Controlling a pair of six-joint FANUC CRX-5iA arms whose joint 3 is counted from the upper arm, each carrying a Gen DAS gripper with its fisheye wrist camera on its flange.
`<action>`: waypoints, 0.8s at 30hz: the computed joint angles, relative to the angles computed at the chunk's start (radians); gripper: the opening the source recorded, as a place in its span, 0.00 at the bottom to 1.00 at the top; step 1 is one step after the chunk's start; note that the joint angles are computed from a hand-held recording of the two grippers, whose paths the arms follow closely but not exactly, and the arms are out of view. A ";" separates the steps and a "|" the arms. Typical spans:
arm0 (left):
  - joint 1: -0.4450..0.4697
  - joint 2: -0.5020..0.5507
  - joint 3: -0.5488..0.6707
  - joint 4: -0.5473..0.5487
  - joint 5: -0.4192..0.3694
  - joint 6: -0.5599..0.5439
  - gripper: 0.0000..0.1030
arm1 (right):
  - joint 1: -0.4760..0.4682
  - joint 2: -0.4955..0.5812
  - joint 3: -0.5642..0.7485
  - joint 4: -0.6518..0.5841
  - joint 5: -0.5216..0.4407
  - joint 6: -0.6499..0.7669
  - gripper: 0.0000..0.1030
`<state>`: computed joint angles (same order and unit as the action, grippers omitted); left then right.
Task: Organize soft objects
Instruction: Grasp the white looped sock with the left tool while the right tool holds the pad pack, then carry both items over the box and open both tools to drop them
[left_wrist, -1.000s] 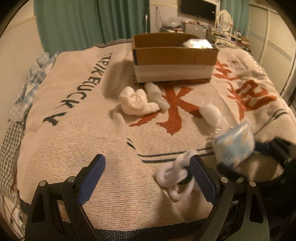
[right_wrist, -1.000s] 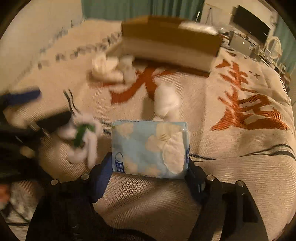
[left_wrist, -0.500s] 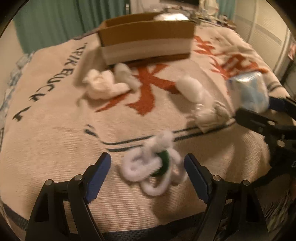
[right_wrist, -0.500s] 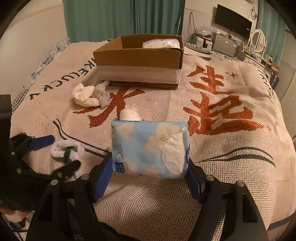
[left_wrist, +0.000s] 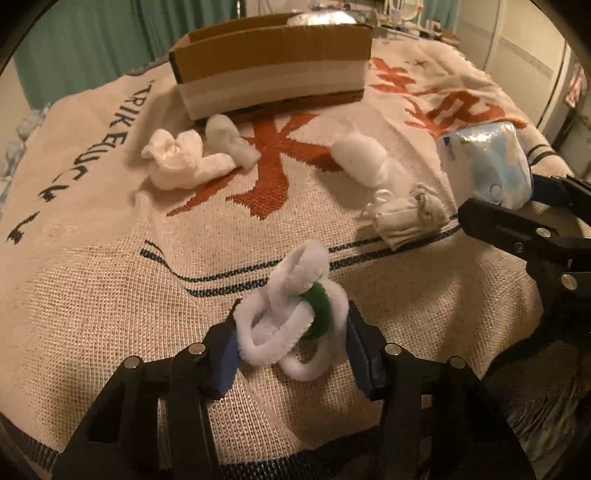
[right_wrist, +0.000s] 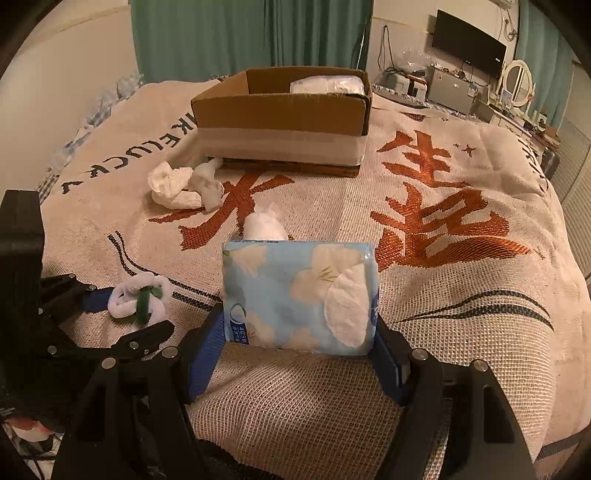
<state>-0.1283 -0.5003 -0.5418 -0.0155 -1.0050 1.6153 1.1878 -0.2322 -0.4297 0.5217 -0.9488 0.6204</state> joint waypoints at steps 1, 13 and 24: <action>-0.001 -0.008 0.000 -0.002 0.000 0.005 0.47 | 0.004 -0.005 -0.004 0.008 0.000 -0.008 0.70; -0.023 -0.107 0.051 -0.072 0.027 0.054 0.47 | 0.074 -0.073 -0.017 0.142 -0.030 -0.103 0.70; 0.046 -0.140 0.141 -0.058 0.123 -0.001 0.48 | 0.063 -0.062 0.066 0.237 -0.020 -0.061 0.70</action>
<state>-0.0820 -0.6399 -0.4009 -0.0734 -0.8821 1.6139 1.2512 -0.2944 -0.3636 0.7587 -0.9692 0.5593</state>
